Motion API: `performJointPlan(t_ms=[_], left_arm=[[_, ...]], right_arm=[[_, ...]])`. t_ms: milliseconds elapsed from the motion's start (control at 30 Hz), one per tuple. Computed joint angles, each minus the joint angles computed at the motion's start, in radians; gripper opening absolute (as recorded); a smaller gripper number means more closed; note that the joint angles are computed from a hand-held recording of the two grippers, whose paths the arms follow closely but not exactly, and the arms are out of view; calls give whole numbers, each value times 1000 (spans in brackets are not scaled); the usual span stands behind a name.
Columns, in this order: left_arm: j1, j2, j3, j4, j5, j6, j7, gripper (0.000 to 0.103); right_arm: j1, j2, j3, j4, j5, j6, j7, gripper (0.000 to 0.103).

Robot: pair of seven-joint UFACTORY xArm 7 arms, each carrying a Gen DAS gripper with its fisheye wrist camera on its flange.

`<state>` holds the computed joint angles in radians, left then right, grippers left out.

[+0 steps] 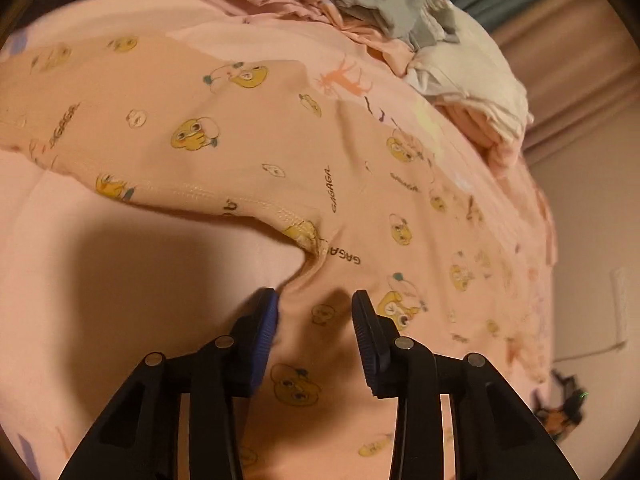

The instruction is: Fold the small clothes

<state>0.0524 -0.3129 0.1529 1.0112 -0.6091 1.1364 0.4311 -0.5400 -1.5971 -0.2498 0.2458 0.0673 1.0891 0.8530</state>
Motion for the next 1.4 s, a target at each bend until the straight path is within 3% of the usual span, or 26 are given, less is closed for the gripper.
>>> performJointPlan(t_ms=[100,167,267,433,500,600,733,900,1033,1100,1200,1267,1300,1333,1367,1400], left_arm=[[-7,21,-4,13,-8,10,-15,14],[-2,56,15,39,-51,63,-23,9],[18,82,18,60,-68,105,2,5],[24,65,-20,76,19,98,49,4],[24,64,-18,77,22,99,59,4],[26,54,-17,58,25,76,73,4],[20,29,-38,37,92,26,85,4],[-5,-11,-54,-4,156,-47,86,4],[-14,-6,-25,6,138,-34,93,4],[-5,-3,-18,27,151,-10,77,4],[14,-16,-22,66,220,20,53,13],[14,-27,12,100,183,67,88,28],[12,-23,35,124,141,106,104,47],[11,-14,61,152,82,158,105,60],[14,-5,81,172,21,201,98,61],[14,4,98,186,-45,249,95,61]], right_arm=[[26,68,4,-13,10,-65,-4,44],[29,149,57,6,-4,-68,14,17],[35,196,104,36,-33,-53,31,9],[94,272,163,122,-80,-31,23,6],[124,299,198,161,-104,-32,15,6],[223,395,251,241,-87,-115,17,6],[362,653,370,426,-88,-275,1,6],[514,954,465,616,-90,-423,0,6],[627,1218,529,776,-121,-512,4,6],[673,1338,553,863,-153,-522,2,6],[731,1515,577,1020,-211,-387,-2,12],[768,1553,560,1053,-182,-320,-63,26],[782,1551,549,1054,-180,-313,-79,30],[792,1519,537,1017,-199,-329,-71,41],[799,1477,527,978,-243,-331,-41,58],[802,1443,519,955,-295,-312,-14,66]])
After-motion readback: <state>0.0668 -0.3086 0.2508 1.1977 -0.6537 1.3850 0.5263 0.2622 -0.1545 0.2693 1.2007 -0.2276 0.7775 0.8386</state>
